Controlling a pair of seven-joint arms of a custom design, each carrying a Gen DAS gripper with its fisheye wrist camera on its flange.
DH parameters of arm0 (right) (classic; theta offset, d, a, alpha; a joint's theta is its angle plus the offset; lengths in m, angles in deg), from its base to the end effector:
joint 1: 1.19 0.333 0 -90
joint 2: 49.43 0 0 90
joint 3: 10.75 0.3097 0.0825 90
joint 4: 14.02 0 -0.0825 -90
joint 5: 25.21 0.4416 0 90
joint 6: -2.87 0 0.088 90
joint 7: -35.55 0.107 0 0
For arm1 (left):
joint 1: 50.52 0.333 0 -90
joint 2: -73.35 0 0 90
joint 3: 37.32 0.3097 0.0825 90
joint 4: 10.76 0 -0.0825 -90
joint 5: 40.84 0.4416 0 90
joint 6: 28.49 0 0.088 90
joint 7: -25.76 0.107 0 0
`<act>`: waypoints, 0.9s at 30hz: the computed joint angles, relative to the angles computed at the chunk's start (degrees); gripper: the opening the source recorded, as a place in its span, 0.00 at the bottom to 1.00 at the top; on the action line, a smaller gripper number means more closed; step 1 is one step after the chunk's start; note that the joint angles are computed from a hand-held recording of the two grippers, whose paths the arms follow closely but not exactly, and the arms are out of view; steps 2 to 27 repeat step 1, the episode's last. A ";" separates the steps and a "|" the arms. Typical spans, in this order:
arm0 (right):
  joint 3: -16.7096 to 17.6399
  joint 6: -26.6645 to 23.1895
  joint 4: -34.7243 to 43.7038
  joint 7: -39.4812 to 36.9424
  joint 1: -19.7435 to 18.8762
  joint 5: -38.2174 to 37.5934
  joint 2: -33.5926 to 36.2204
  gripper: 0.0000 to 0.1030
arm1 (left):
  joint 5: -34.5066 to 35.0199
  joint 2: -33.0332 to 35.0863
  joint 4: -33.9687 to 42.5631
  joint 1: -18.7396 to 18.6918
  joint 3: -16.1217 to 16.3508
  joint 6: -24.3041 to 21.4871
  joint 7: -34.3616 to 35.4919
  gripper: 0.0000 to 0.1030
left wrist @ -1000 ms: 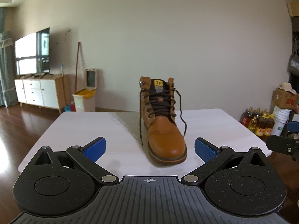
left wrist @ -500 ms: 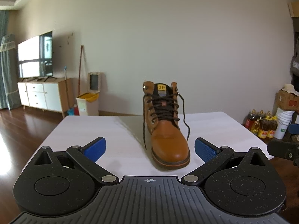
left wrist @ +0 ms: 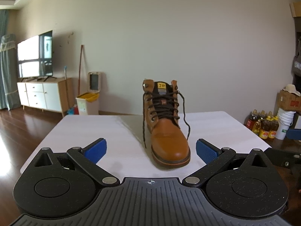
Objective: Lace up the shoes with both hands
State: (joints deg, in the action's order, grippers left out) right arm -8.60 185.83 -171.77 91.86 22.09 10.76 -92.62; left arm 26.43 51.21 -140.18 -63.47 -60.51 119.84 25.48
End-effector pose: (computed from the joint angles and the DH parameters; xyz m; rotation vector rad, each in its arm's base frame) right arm 0.3917 0.1266 0.5342 -1.6943 1.1337 -0.7641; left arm 0.4211 -0.3502 0.5443 -1.5450 1.4491 -0.9891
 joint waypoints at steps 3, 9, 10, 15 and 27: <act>0.13 -0.01 -0.07 0.12 -0.12 0.01 0.00 0.99 | 0.09 -0.04 -0.04 0.01 -0.03 0.01 -0.20 1.00; 0.13 -0.01 -0.07 0.12 -0.12 0.01 0.00 0.99 | 0.09 -0.04 -0.04 0.01 -0.03 0.01 -0.20 1.00; 0.13 -0.01 -0.07 0.12 -0.12 0.01 0.00 0.99 | 0.09 -0.04 -0.04 0.01 -0.03 0.01 -0.20 1.00; 0.13 -0.01 -0.07 0.12 -0.12 0.01 0.00 0.99 | 0.09 -0.04 -0.04 0.01 -0.03 0.01 -0.20 1.00; 0.13 -0.01 -0.07 0.12 -0.12 0.01 0.00 0.99 | 0.09 -0.04 -0.04 0.01 -0.03 0.01 -0.20 1.00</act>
